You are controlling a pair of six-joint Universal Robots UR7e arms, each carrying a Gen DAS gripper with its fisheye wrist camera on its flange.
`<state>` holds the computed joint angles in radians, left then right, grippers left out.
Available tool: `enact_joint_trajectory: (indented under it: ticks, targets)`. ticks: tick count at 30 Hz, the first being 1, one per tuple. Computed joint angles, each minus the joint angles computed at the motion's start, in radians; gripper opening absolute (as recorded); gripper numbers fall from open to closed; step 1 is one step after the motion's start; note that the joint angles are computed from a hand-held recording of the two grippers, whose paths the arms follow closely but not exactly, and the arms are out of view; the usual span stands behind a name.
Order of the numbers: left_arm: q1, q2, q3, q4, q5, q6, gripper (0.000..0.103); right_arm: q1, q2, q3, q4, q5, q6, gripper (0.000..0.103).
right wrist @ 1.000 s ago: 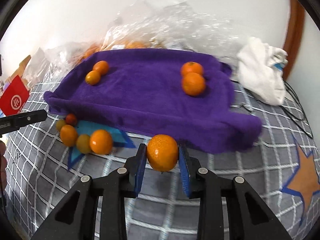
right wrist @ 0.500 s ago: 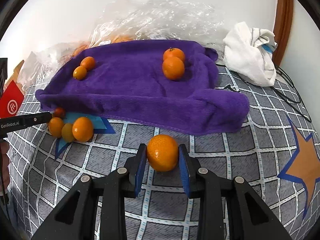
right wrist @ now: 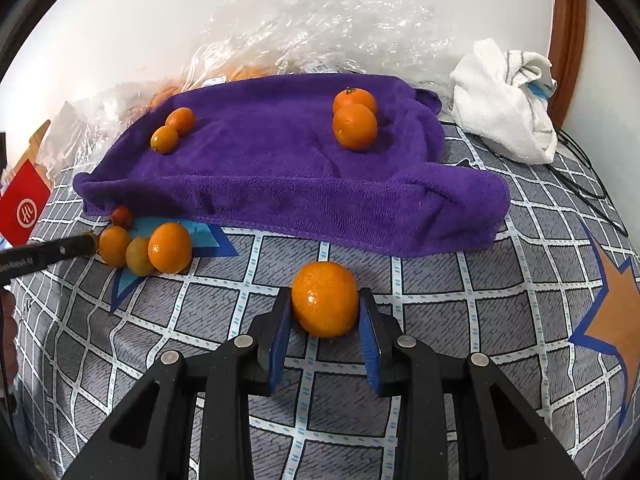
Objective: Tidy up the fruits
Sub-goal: 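Lift and carry the orange and yellow fruit over the purple towel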
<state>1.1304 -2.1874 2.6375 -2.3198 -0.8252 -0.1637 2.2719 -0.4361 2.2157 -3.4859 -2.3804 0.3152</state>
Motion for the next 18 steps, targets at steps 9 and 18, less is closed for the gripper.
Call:
enact_joint_trajectory:
  ticks: [9,18]
  targets:
    - [-0.142,-0.151,-0.029,0.216,0.038,-0.115,0.024,0.044,-0.064,0.013,0.011,-0.025,0.009,0.032]
    - [-0.349,-0.289,-0.113,0.509,0.118,-0.321,0.024,0.098,-0.153,-0.012,0.053,-0.056,-0.009,0.032]
